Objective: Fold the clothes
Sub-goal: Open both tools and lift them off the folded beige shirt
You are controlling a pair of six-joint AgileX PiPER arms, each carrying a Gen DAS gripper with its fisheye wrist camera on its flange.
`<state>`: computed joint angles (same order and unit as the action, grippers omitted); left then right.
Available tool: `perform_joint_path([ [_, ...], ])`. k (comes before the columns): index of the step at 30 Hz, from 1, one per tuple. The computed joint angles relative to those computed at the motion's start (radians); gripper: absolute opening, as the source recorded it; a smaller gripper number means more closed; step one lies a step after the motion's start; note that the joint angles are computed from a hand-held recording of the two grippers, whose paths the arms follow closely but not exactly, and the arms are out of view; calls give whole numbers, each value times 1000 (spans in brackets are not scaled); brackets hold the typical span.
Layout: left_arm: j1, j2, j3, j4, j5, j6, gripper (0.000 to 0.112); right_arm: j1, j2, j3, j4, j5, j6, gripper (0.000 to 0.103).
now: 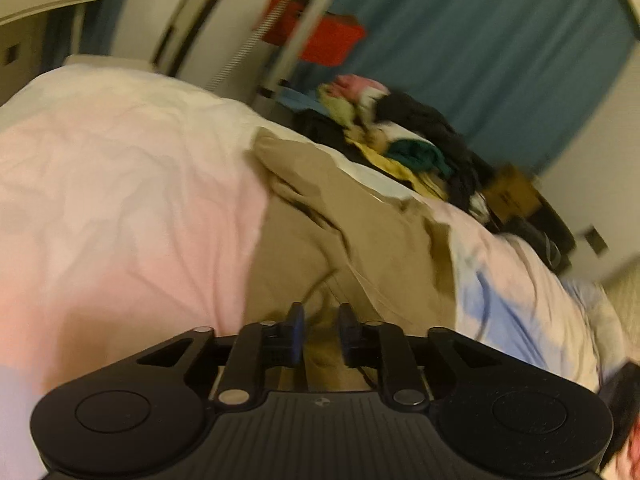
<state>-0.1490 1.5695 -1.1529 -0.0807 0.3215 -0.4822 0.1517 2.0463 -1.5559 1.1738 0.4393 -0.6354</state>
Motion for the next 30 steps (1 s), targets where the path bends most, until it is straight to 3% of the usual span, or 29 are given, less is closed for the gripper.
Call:
perform_joint_path([
  [2,-2,-7,12,-69,-14,143,45,-10,11,-7,35,17,-29,12],
  [4,-18,-10,17,-25,-11,171,47,-22,16,-4,79,37,-52,12],
  [6,-32,13,5,67,5,96,47,-30,16,4,114,50,-76,12],
  [10,-46,61,-9,195,13,-44,42,-37,-1,24,164,62,-139,12],
  [12,-56,56,9,284,-4,-156,25,-41,-11,34,185,68,-168,12],
  [13,-60,52,18,319,-12,-201,10,-43,-16,37,188,74,-180,12],
  [14,-60,39,32,328,-25,-222,6,-46,-22,40,187,80,-187,12],
  [21,-129,-136,119,779,5,-719,5,-43,-89,68,239,84,-310,13],
  [26,-133,-64,90,839,43,-790,5,10,-38,9,103,8,-275,13],
  [29,-117,11,64,811,38,-781,7,25,8,-31,-62,7,-137,16],
  [30,-114,28,59,810,36,-780,8,21,0,-30,-62,22,-154,24],
])
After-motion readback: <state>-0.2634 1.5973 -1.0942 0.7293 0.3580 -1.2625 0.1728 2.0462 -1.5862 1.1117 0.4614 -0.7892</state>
